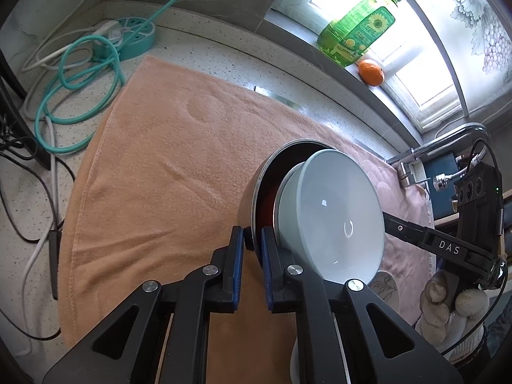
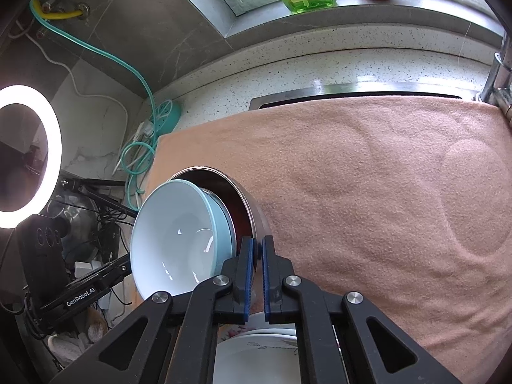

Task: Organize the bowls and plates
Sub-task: 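Lift the nested bowl stack with the right gripper toward the floral plates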

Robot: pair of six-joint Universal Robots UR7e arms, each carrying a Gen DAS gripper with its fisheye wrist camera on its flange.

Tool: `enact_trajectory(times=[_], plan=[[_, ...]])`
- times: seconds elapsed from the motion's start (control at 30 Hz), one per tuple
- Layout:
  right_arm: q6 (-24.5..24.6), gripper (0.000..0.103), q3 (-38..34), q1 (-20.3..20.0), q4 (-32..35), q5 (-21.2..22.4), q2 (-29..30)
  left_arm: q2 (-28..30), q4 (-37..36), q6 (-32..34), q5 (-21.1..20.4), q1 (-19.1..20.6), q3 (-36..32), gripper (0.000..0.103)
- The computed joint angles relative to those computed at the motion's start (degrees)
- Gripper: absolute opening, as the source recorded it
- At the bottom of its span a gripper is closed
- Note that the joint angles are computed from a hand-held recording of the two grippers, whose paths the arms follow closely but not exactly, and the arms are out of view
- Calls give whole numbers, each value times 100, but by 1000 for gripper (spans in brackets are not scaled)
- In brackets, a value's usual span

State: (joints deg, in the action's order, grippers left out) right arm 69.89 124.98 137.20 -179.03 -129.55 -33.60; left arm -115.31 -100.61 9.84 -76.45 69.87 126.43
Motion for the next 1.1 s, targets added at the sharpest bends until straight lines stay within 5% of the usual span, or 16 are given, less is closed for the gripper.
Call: enact_trajectory(times=[0.53, 1.1], plan=[[406, 5, -381, 76, 1199, -212, -74, 193, 74, 230, -309, 237, -217, 10], [299, 5, -492, 105, 1097, -141, -2, 95, -39, 213, -185, 162, -229, 10]])
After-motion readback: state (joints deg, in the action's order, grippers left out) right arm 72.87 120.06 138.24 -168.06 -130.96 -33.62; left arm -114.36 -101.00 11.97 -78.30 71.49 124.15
